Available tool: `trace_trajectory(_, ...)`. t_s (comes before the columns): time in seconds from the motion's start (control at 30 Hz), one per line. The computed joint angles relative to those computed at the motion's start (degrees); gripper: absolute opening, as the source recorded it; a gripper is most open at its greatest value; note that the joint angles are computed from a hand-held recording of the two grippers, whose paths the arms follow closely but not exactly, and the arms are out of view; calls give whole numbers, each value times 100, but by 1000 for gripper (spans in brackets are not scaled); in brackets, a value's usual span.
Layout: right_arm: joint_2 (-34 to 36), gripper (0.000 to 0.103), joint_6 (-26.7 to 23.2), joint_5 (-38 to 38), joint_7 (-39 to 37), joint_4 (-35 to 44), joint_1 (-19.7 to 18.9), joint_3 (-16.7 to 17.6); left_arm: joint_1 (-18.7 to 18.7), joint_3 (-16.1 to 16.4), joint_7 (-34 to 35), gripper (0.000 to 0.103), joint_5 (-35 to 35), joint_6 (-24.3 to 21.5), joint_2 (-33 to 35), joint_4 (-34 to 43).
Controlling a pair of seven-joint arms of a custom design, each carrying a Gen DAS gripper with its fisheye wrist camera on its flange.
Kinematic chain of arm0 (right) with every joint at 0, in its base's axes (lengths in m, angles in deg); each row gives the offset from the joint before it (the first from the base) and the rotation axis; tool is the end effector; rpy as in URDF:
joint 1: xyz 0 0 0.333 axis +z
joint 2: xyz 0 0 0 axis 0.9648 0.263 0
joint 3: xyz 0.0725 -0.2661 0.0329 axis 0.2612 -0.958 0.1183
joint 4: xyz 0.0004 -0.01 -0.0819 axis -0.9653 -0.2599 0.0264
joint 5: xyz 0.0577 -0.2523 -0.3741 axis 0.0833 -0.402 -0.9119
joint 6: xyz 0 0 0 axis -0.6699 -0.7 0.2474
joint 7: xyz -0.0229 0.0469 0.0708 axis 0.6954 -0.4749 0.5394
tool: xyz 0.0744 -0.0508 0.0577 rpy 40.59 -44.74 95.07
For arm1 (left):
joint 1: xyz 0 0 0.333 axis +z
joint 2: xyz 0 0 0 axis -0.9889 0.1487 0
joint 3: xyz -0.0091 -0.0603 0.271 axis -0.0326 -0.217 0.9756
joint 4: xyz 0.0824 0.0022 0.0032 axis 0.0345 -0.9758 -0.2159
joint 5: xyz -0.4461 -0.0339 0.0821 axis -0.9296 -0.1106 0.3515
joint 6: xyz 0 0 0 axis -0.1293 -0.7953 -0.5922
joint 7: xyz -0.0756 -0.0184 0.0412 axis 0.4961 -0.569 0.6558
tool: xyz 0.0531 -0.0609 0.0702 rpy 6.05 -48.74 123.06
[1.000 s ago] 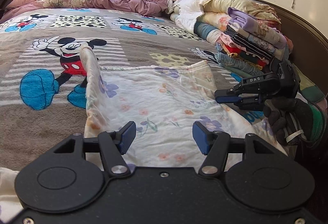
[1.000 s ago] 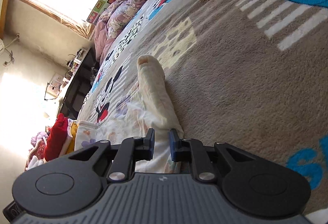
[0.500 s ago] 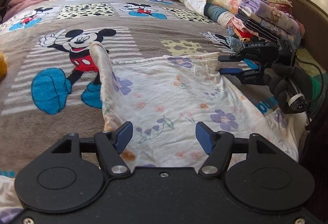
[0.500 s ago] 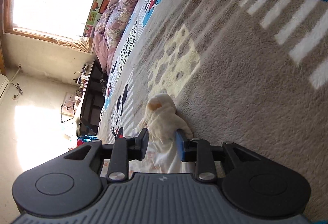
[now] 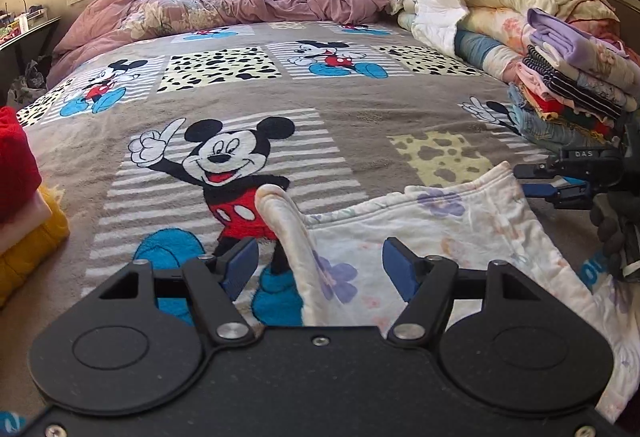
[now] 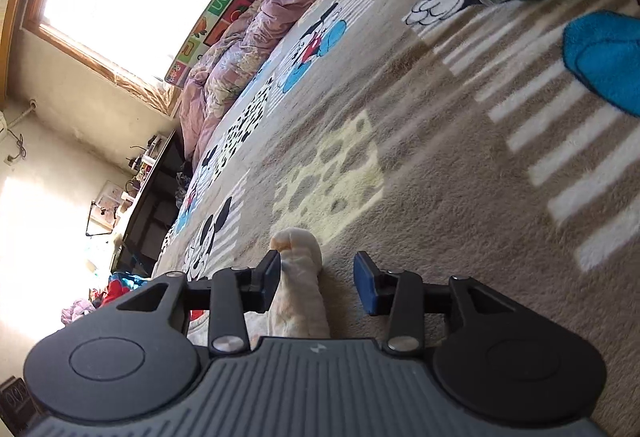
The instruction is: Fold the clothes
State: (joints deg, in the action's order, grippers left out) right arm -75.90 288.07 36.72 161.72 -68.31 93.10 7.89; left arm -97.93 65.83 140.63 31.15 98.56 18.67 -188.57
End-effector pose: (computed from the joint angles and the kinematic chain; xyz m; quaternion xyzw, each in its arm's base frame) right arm 0.5096 0.2261 0.2934 -0.3898 0.7536 -0.0394 0.5277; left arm 0.5605 -0.3342 0.3932 -0.4617 0.7750 -0.3812 0.2022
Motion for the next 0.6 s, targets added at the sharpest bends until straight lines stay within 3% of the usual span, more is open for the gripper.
trace_trajectory(0.1,-123,42,-91,885,-1260,53,329,-43,259,-190,323,66,-445,-106,376,386)
trace_trajectory(0.2,-136,42,-157,926,-1970,192,411,-21,937,-967,1341,47,-1529,-261,659,637)
trace_trajectory(0.27,-101,42,-200,716,-2058,271,381,6,1304,-1403,2006,47,-2229,-356,830,784)
trace_trajectory(0.3,-69,42,-220,547,-2043,315,352,22,1329,-1442,2162,46,-2392,-396,890,841)
trace_trajectory(0.33,-52,42,-254,270,-1898,342,284,44,1244,-1369,2295,44,-2543,-437,936,899)
trace_trajectory(0.37,-29,42,-297,95,-1780,371,235,57,1026,-1095,2031,43,-2293,-467,964,924)
trace_trajectory(0.47,-14,42,-577,-80,-1734,418,196,53,-91,296,681,43,-909,-617,1023,979)
trace_trajectory(0.53,12,42,-765,-83,-1747,441,184,48,-540,881,-94,49,2,-690,1081,1017)
trace_trajectory(0.6,74,40,-877,-245,-1592,469,95,74,-607,988,-398,50,428,-671,1133,1044)
